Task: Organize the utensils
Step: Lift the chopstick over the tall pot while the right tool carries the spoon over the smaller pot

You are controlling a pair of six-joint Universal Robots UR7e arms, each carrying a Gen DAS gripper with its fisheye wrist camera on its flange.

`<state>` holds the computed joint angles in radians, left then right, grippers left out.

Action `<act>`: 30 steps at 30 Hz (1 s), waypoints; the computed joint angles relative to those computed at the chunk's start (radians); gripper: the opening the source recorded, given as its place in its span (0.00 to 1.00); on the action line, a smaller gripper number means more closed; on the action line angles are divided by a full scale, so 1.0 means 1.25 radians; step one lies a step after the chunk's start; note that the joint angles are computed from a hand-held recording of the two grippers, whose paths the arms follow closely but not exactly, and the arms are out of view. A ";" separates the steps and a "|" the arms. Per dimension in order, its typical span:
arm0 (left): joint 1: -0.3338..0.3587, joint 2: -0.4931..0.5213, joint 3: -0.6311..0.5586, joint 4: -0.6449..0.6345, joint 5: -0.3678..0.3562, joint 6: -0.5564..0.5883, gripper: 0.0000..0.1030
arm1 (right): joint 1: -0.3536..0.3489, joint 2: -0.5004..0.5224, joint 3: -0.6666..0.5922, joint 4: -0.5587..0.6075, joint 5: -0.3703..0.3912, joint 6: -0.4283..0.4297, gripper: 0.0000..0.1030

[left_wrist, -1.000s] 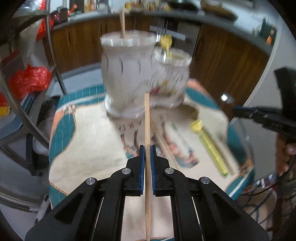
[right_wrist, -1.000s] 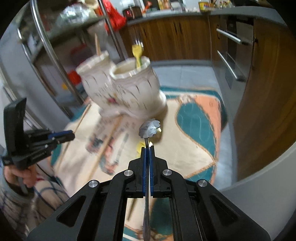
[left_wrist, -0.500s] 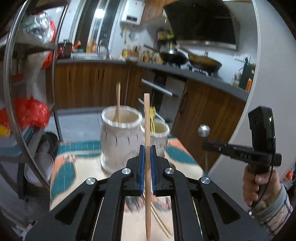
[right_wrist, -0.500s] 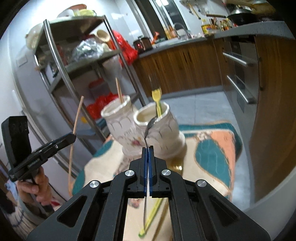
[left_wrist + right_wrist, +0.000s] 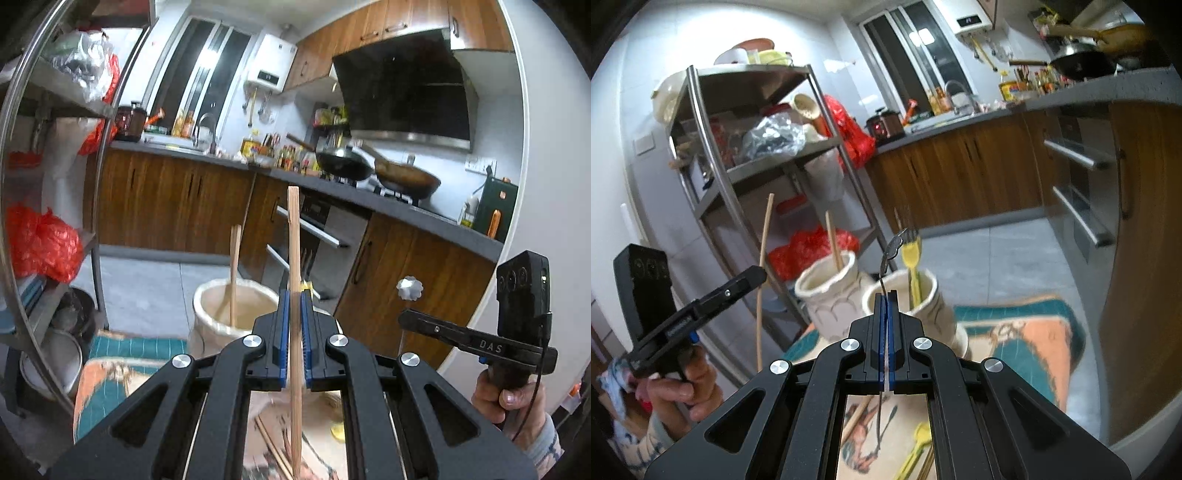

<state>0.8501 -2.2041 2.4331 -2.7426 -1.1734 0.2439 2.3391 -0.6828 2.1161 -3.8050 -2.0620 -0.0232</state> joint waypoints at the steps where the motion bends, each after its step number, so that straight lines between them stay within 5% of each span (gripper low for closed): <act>1: 0.001 0.010 -0.002 -0.028 -0.010 0.011 0.05 | 0.005 0.005 -0.012 -0.010 -0.011 -0.014 0.02; 13: 0.049 0.195 -0.016 -0.419 -0.078 0.109 0.05 | 0.050 0.114 -0.184 -0.203 -0.094 -0.243 0.02; 21: 0.078 0.332 -0.017 -0.674 -0.079 0.209 0.06 | 0.013 0.179 -0.255 -0.255 -0.104 -0.299 0.02; 26: 0.131 0.387 -0.003 -0.715 -0.117 0.233 0.06 | 0.006 0.214 -0.280 -0.224 -0.138 -0.329 0.02; 30: 0.131 0.394 0.019 -0.710 -0.089 0.271 0.06 | 0.007 0.229 -0.280 -0.197 -0.156 -0.340 0.02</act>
<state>1.0142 -1.7119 2.4567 -3.6306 -1.2845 0.5823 2.3480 -0.3970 1.7659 -4.0518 -2.2575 -0.4483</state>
